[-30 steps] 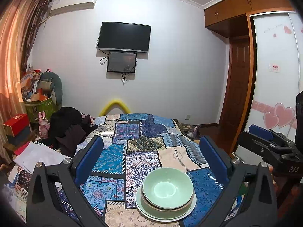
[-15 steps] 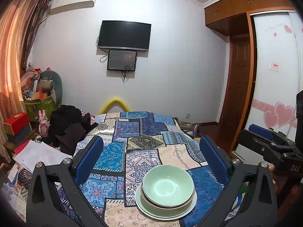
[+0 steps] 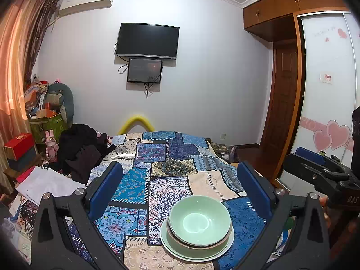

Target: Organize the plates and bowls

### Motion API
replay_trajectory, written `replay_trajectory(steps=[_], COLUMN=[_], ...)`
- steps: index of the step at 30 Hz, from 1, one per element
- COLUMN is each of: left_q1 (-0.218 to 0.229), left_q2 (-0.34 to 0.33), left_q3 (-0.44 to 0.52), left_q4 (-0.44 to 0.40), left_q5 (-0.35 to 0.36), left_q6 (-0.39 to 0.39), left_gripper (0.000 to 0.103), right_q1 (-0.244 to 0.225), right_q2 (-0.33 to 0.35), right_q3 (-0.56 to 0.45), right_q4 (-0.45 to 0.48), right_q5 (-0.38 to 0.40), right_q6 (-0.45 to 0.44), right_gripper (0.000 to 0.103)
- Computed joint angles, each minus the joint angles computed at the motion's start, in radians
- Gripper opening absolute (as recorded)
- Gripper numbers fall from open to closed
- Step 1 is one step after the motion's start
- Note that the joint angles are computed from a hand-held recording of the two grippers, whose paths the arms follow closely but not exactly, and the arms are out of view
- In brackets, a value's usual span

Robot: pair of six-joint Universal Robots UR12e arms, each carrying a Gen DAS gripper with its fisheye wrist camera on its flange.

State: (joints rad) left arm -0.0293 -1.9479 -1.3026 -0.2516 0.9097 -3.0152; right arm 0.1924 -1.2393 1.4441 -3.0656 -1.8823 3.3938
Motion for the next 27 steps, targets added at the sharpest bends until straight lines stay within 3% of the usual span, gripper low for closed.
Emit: replay_trajectory(steps=[27], left_q1=[0.001], left_q2=[-0.003], left_q3=[0.007], left_q4=[-0.026], left_q5=[-0.033], left_q6=[0.019], left_gripper=[0.103], right_q1=[-0.001], right_q2=[-0.003], right_q3=[0.001], right_q4=[0.007], right_q5=[0.001], right_q6=[0.010], right_gripper=[0.103])
